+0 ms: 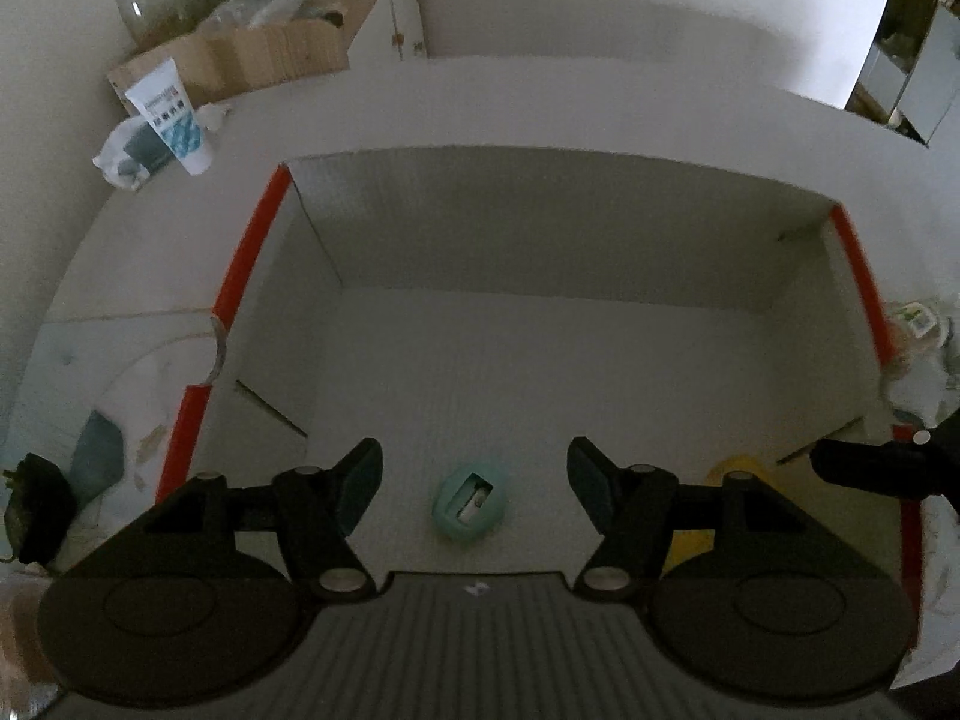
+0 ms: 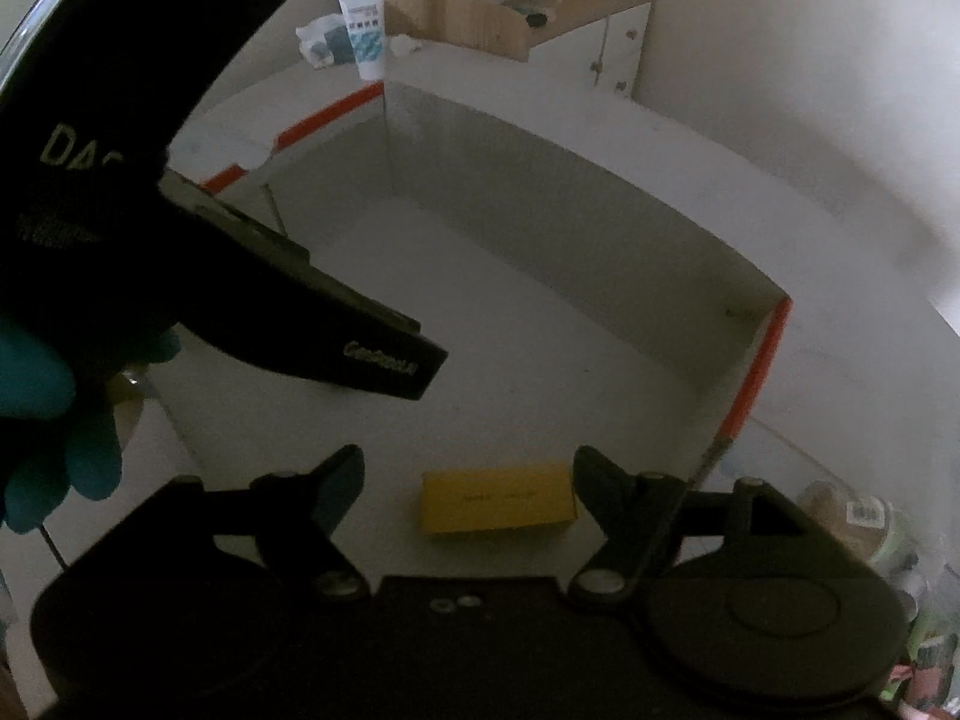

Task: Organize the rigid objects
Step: 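Open the left tool dropping the sharpener while the right tool releases the yellow box, then withdraw both tools from the shoebox back toward the table items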

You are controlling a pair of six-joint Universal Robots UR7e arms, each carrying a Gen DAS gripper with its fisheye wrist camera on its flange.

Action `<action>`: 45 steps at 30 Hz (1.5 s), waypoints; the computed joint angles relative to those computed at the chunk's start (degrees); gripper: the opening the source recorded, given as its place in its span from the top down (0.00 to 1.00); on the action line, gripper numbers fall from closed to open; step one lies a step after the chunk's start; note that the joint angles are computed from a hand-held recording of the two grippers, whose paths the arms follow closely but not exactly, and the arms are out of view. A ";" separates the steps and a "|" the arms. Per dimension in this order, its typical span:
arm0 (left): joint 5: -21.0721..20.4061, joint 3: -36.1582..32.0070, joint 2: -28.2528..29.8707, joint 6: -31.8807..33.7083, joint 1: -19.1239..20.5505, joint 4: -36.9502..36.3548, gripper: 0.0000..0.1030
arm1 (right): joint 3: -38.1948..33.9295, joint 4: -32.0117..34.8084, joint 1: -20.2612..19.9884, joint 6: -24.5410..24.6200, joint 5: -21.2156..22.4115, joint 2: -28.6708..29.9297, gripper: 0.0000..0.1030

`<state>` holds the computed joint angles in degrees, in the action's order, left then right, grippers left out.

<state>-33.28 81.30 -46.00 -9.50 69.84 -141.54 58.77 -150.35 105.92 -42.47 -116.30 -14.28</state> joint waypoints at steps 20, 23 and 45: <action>6.35 15.63 -4.00 9.74 -7.64 -24.94 0.28 | 21.23 -11.77 -3.34 -6.68 13.91 -16.16 0.12; 7.06 17.59 -4.08 9.41 -8.91 -27.54 0.28 | 24.65 -13.52 -4.27 -8.25 16.76 -18.80 0.09; 10.09 25.47 1.58 4.00 -19.40 -40.62 0.21 | 40.12 -15.72 -13.65 -12.20 28.95 -34.43 0.00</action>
